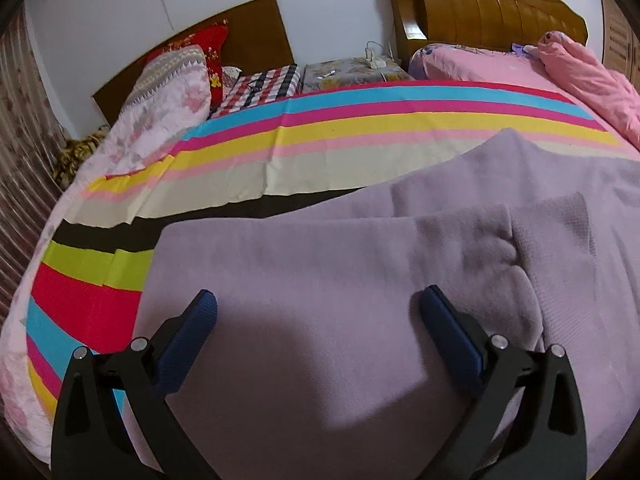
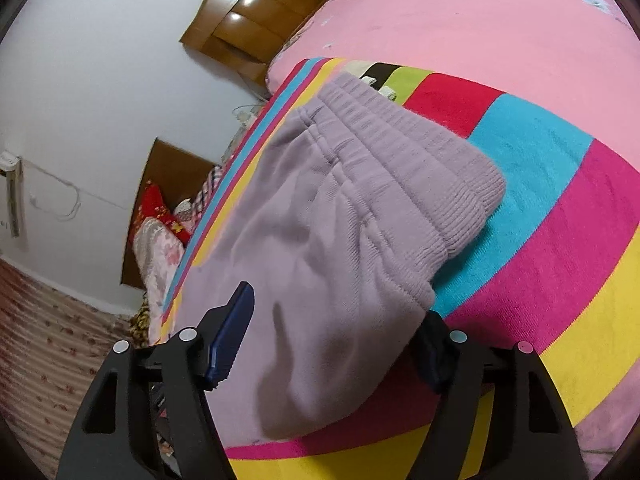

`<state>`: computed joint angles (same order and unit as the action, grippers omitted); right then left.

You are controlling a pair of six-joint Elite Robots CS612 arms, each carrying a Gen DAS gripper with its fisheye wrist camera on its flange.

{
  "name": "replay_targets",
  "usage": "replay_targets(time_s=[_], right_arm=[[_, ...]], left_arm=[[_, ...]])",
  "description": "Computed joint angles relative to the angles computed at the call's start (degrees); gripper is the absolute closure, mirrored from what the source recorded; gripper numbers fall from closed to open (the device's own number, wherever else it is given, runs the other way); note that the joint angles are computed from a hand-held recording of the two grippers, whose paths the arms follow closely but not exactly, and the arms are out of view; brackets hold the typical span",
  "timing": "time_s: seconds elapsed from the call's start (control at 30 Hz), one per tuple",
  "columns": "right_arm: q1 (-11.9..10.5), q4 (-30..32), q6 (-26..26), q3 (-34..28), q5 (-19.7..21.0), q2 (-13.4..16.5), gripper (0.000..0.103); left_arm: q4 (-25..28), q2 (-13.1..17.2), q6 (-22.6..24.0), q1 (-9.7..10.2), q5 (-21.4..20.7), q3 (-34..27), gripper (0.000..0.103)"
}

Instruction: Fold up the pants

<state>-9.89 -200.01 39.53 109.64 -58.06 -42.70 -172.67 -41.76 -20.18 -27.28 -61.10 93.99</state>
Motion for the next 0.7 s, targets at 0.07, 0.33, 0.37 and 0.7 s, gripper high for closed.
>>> replay_targets(time_s=[0.07, 0.33, 0.37, 0.7], right_arm=[[0.6, 1.4, -1.1, -0.4, -2.0, -0.3, 0.029], [0.6, -3.2, 2.8, -0.7, -2.4, 1.1, 0.029], [0.7, -3.0, 2.7, -0.6, -2.8, 1.0, 0.029], [-0.4, -12.9, 10.6, 1.5, -2.6, 3.3, 0.079]], left_arm=[[-0.1, 0.1, -0.1, 0.04, -0.2, -0.1, 0.001], [-0.5, 0.2, -0.1, 0.28, -1.0, -0.2, 0.001], [-0.6, 0.2, -0.1, 0.28, -1.2, -0.2, 0.001], [-0.7, 0.3, -0.7, 0.93, -3.3, -0.5, 0.001]])
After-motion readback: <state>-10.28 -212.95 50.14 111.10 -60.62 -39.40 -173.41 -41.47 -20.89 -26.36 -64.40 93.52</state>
